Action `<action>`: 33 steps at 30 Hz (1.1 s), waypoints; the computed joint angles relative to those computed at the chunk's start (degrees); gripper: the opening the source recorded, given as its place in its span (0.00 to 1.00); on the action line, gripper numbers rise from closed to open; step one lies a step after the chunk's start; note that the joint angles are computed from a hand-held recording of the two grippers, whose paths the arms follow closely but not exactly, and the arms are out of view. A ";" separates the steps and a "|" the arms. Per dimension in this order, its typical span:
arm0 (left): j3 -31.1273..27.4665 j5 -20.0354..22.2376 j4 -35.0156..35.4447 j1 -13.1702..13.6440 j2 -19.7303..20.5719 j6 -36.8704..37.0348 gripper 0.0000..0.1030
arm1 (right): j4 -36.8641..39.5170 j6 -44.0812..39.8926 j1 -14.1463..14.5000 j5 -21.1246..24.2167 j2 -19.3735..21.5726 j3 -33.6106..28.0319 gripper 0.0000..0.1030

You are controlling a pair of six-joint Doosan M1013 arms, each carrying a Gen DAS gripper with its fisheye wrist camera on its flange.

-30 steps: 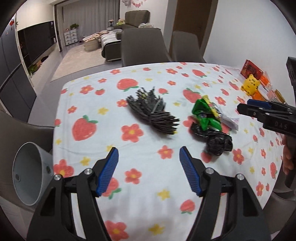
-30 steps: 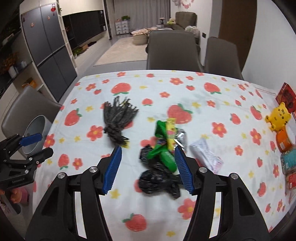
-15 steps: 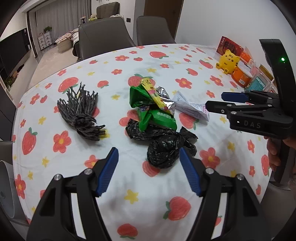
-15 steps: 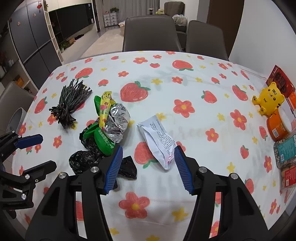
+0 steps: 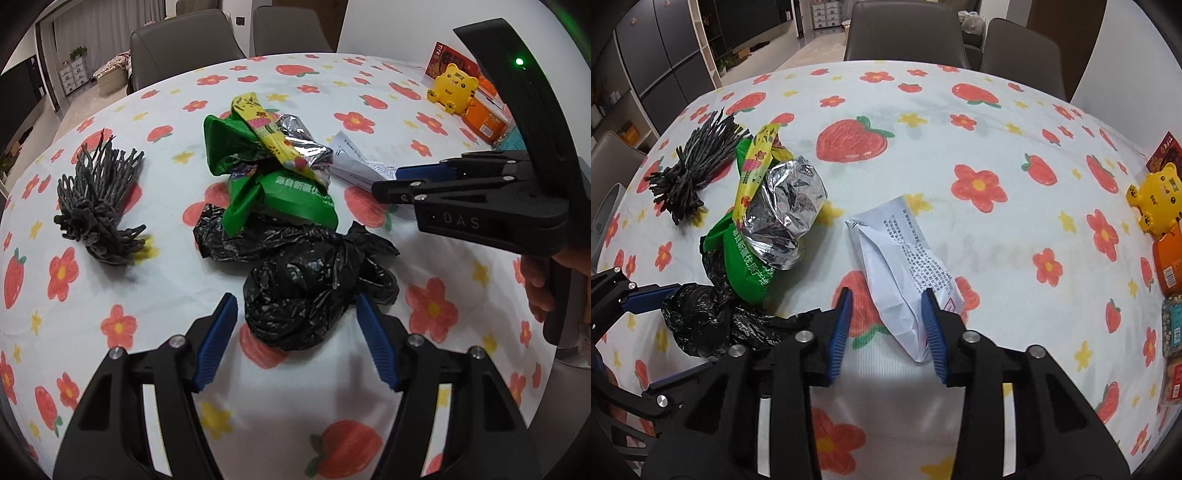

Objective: Collect trash
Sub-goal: 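Grasp the black plastic bag with the left tool while the right tool grasps the white receipt, then carry the black bag and receipt to the grey bin and release both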

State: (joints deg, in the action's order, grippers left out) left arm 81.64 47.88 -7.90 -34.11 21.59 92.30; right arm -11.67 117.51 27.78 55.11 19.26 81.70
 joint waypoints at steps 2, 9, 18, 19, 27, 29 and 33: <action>-0.30 0.24 -1.06 0.07 0.44 0.97 0.48 | 0.50 -0.60 0.00 -0.28 0.01 0.14 0.10; -0.10 -0.44 -3.29 0.33 -0.19 3.10 0.32 | -0.26 0.38 0.59 -1.03 -1.08 0.43 0.01; 1.45 -0.98 -3.55 1.10 -2.85 3.14 0.32 | -0.61 2.32 2.53 -0.61 -3.50 0.83 0.00; 1.73 -1.09 -3.42 1.25 -3.23 3.04 0.32 | -0.96 2.49 2.92 -0.39 -3.66 0.69 0.00; 4.70 -1.77 -0.99 3.34 -7.12 0.66 0.32 | -0.96 2.79 5.83 0.43 -3.71 -1.68 0.00; 5.65 -2.07 0.19 4.18 -8.37 -0.71 0.32 | -0.47 2.36 6.63 0.46 -3.39 -2.63 0.00; 7.45 -2.74 2.27 6.23 -10.72 -3.76 0.32 | 0.49 0.31 8.86 0.62 -1.92 -5.68 0.00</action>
State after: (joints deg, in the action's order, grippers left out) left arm 89.09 45.14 -5.63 -27.89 10.88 88.55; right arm -11.18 117.81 36.64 55.73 17.34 76.02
